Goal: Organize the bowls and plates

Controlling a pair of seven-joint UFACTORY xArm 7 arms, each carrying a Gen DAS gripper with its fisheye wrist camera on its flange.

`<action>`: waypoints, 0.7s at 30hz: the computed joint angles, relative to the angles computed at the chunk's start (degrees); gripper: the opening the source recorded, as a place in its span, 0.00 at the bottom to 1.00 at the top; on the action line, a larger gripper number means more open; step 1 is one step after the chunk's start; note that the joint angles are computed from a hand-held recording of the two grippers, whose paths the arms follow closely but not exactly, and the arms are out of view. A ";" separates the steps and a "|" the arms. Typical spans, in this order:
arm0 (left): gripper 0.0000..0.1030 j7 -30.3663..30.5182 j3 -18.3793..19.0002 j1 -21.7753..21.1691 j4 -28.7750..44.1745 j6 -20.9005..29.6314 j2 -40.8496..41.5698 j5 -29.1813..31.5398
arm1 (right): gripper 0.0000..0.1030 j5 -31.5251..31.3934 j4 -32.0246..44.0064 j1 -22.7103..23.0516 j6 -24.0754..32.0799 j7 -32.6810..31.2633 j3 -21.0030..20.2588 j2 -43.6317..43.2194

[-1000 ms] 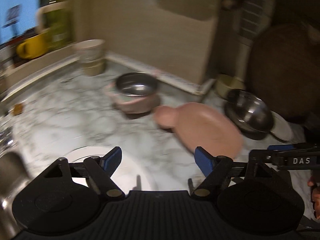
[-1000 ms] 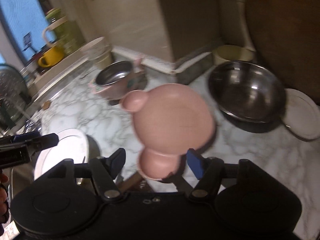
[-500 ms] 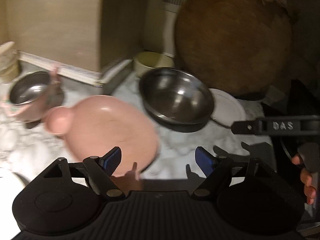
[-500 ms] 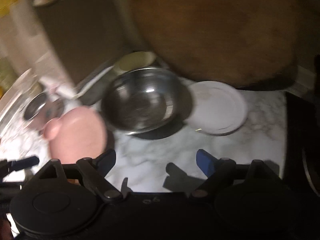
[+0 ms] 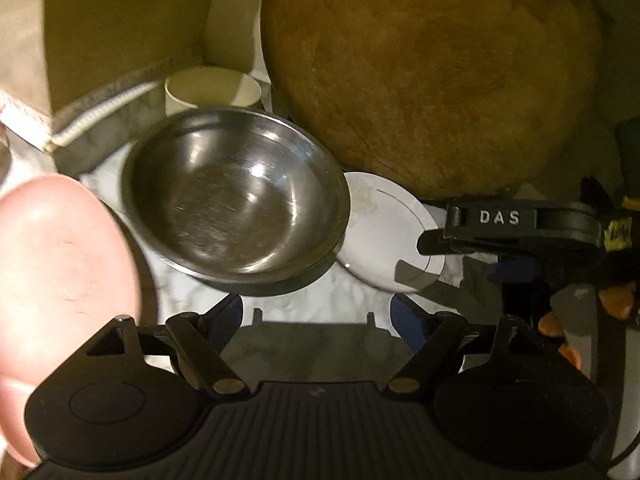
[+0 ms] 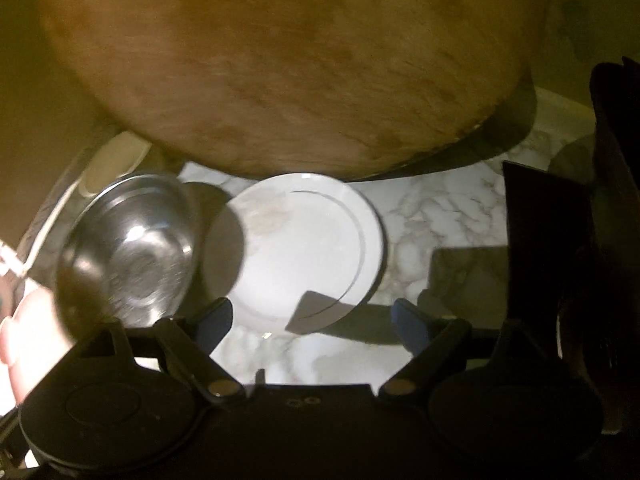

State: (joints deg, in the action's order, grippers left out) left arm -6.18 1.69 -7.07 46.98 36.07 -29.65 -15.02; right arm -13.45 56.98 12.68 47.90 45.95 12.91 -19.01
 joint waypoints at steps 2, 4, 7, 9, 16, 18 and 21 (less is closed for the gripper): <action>0.78 -1.75 -0.77 0.21 0.68 -1.56 2.38 -0.20 | 0.83 0.13 -0.21 -0.62 -0.72 0.13 -0.76 0.69; 0.78 -3.67 -1.85 0.65 1.42 -2.80 4.82 0.63 | 0.81 0.78 -0.15 -1.15 -1.52 0.19 -1.60 1.85; 0.78 -4.17 -2.32 -0.15 1.51 -4.76 6.74 0.69 | 0.77 1.58 0.31 -1.75 -2.72 0.43 -2.55 3.78; 0.78 -4.33 -2.28 -0.91 1.95 -5.74 8.24 0.06 | 0.75 1.75 0.45 -2.04 -3.23 0.54 -2.97 4.61; 0.62 -6.26 -1.85 -2.05 4.47 -5.29 12.77 -3.71 | 0.65 3.71 0.28 -2.39 -4.63 -0.45 -4.45 6.33; 0.61 -7.00 -2.00 -1.93 4.80 -5.93 13.65 -4.32 | 0.61 4.10 0.27 -2.49 -5.09 -0.89 -4.67 6.61; 0.54 -7.61 -1.83 -1.88 5.39 -6.10 14.66 -5.71 | 0.57 4.30 0.35 -2.73 -5.27 -0.94 -4.81 7.13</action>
